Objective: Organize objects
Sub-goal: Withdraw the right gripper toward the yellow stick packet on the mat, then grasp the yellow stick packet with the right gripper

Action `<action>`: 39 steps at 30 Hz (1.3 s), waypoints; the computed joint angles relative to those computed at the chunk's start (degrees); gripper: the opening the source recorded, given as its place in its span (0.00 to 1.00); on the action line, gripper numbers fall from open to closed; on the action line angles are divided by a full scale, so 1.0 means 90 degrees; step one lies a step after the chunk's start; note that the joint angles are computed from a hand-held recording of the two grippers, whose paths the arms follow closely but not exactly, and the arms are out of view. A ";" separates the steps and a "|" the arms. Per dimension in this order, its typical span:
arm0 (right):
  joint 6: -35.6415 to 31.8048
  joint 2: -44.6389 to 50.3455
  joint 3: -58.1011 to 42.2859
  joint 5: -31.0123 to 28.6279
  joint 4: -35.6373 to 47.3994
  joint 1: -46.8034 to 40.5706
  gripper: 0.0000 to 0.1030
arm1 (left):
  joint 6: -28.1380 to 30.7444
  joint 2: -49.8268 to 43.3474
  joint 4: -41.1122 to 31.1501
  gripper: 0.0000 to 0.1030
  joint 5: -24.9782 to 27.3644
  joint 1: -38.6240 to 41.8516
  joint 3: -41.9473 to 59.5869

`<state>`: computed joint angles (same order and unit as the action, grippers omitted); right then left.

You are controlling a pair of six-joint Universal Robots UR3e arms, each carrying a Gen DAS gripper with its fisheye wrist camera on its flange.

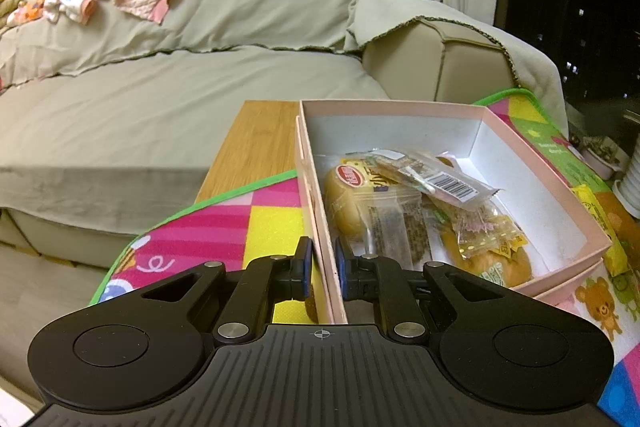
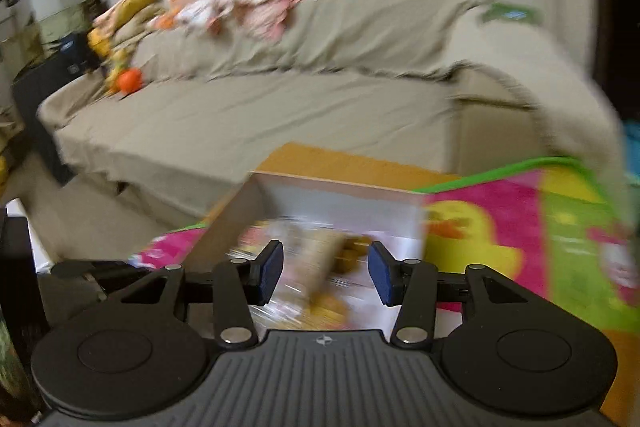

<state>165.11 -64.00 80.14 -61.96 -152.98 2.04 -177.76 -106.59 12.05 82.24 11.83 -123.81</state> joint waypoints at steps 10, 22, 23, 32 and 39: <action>0.0058 -0.2241 0.4001 -0.0521 -0.1672 -0.1842 0.53 | -0.0121 0.0032 -0.0006 0.14 0.0059 -0.0043 -0.0042; -0.0120 -0.0770 0.3663 -0.1521 -0.2868 -0.0908 0.53 | -0.0139 0.0025 -0.0032 0.13 0.0157 -0.0116 -0.0036; -0.0113 -0.0530 0.3374 -0.1575 -0.2801 -0.0812 0.53 | -0.0142 0.0028 -0.0043 0.13 0.0168 -0.0124 -0.0032; 0.0215 0.0458 0.2089 -0.1771 -0.2089 -0.0558 0.28 | -0.0116 0.0038 -0.0047 0.13 0.0185 -0.0127 -0.0031; -0.0019 -0.0946 0.3060 -0.0631 -0.0879 -0.1053 0.22 | -0.0080 0.0042 -0.0050 0.14 0.0071 -0.0046 -0.0033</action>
